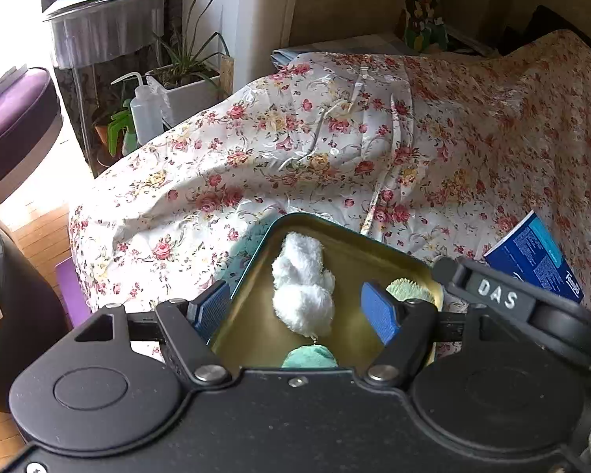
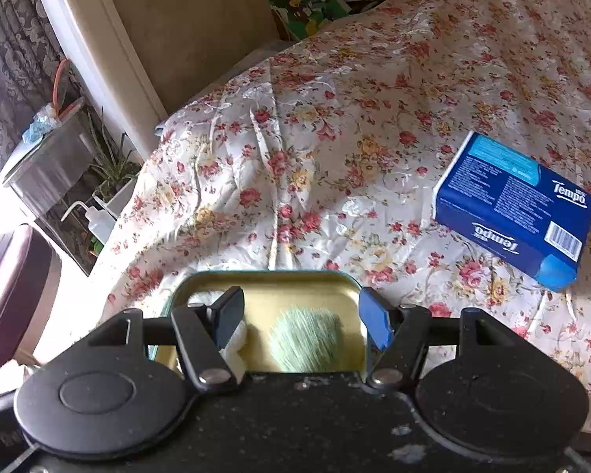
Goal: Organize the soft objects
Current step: 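Carry glove and ball over the gold tray and open both grippers, then move both grippers back toward the remaining items on the bed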
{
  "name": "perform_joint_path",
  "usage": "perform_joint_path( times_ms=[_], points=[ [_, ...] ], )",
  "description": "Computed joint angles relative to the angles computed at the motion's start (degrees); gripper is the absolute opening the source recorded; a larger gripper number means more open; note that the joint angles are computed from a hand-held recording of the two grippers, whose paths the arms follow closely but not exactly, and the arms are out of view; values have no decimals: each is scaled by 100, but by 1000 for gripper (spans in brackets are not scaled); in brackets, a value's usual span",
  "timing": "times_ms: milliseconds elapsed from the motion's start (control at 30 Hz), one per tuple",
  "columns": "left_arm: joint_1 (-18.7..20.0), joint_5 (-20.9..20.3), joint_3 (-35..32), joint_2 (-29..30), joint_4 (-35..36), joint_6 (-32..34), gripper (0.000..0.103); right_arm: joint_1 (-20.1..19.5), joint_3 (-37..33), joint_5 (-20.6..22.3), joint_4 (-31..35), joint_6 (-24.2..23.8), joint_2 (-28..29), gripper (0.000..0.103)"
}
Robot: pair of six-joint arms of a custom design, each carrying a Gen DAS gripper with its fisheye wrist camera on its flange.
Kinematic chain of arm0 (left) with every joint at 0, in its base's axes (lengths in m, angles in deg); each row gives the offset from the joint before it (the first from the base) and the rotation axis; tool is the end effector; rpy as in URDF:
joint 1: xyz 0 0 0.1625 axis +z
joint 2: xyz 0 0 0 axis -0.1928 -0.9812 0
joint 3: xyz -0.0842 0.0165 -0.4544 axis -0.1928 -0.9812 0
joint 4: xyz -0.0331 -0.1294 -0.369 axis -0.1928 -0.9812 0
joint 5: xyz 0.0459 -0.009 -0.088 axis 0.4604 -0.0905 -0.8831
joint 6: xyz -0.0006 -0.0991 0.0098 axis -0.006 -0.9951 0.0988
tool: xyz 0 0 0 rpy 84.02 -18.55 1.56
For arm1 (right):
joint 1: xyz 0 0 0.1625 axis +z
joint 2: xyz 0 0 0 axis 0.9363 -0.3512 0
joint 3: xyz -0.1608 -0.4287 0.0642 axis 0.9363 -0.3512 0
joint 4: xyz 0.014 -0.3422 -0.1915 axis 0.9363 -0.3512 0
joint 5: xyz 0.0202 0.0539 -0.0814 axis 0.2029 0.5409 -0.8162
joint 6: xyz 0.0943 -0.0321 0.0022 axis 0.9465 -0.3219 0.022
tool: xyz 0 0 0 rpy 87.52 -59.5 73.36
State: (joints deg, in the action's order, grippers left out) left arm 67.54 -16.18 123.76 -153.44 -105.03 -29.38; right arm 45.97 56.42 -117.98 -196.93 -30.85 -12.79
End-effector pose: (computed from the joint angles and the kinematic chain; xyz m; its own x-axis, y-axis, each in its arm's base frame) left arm -0.0508 -0.4761 0.2739 -0.7484 -0.4528 -0.4847 0.0853 0.6590 -0.7473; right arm 0.3571 -0.5577 -0.0590 -0.8329 -0.2485 0.4946 -0.4777 0.7740 -0.4156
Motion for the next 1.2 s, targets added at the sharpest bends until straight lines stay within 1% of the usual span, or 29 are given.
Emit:
perform_joint_path(
  times_ms=[300,367,467,833,1100,1200],
  points=[
    [-8,-3,-20,-13,263,4,71,-80,462,-464,-292,-249,-223,64],
    [-11,-24,-11,-24,312,21,74,-117,615,-616,-268,-222,-327,64],
    [-36,-61,4,-37,415,131,75,-211,882,-728,-444,-282,-468,64],
    [-278,-428,128,64,260,765,75,-736,1937,-1106,-1253,-354,-1081,64],
    [-496,-781,194,257,272,1135,76,-1080,2478,-1270,-1650,-161,-1478,65],
    [-567,-1012,224,367,267,1325,76,-1169,2592,-1209,-1687,22,-1613,65]
  ],
)
